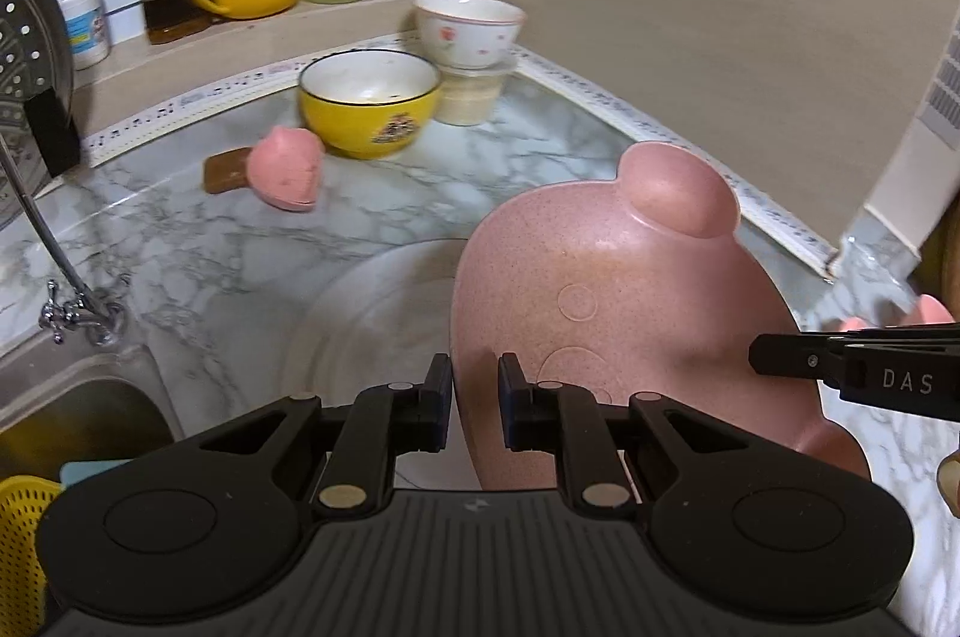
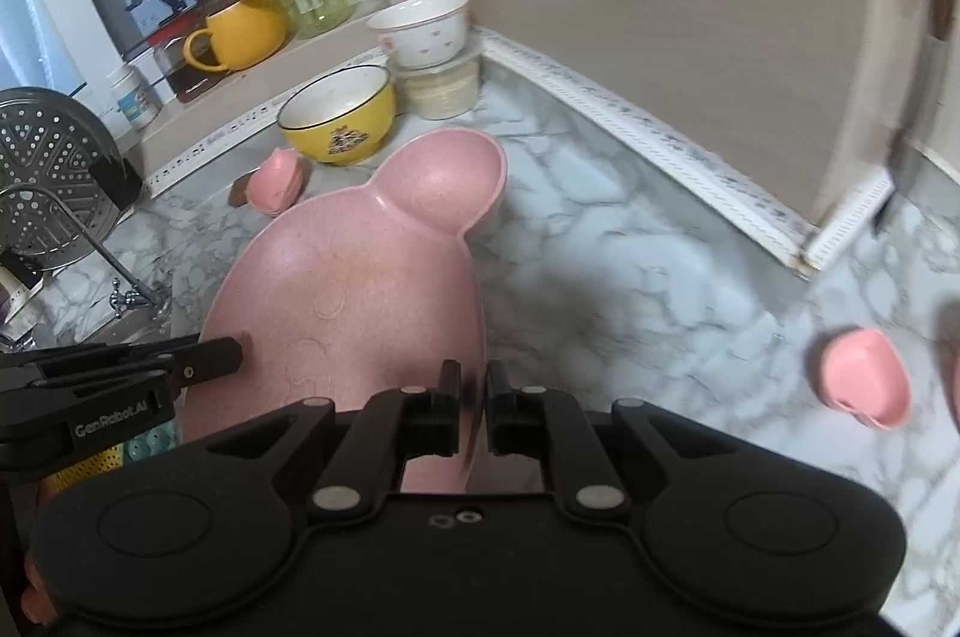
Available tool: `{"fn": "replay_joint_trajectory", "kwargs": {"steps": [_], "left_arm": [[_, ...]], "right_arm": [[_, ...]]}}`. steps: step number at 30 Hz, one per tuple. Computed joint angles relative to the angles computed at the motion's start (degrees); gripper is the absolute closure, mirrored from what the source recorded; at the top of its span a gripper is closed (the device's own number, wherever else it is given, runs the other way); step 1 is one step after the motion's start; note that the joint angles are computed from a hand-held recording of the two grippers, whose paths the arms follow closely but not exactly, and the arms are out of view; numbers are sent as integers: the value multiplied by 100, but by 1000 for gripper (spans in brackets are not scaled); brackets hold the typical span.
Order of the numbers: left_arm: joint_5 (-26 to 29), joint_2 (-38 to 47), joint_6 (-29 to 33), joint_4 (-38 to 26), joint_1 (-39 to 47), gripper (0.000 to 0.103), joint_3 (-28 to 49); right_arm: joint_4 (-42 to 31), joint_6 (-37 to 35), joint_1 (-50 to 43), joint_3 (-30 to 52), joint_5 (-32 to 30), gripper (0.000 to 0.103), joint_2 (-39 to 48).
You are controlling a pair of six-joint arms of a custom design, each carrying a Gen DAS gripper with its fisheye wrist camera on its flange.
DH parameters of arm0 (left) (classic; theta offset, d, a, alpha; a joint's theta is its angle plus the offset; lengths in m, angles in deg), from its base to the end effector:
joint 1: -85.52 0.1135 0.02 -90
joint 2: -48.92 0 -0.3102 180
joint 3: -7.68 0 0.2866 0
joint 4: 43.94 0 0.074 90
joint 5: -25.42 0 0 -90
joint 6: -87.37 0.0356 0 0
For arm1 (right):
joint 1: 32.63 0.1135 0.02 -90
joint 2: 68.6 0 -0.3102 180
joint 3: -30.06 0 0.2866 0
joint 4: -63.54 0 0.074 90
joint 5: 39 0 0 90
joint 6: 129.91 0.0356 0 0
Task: Organize plates and bowls
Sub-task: 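Lift the pink pig plate and carry it toward the stacked white plates, then lower the pink pig plate onto the stacked white plates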
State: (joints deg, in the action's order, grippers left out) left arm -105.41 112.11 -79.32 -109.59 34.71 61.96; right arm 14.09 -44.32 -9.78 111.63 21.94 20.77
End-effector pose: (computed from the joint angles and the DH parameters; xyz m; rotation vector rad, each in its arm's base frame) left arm 0.1382 -0.1326 0.2487 -0.6521 2.3000 0.1028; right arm 0.3226 0.1547 0.2964 -0.7909 2.4363 0.7737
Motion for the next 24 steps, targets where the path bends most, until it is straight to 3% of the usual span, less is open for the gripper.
{"fn": "replay_joint_trajectory", "kwargs": {"steps": [12,24], "left_arm": [[462,-320,1308,655,1389,88,-562],[859,-136,1765,1148,1919,88,-805]], "right_arm": [[201,439,585,479,136,93,751],[146,504,802,669,335,93,1079]]}}
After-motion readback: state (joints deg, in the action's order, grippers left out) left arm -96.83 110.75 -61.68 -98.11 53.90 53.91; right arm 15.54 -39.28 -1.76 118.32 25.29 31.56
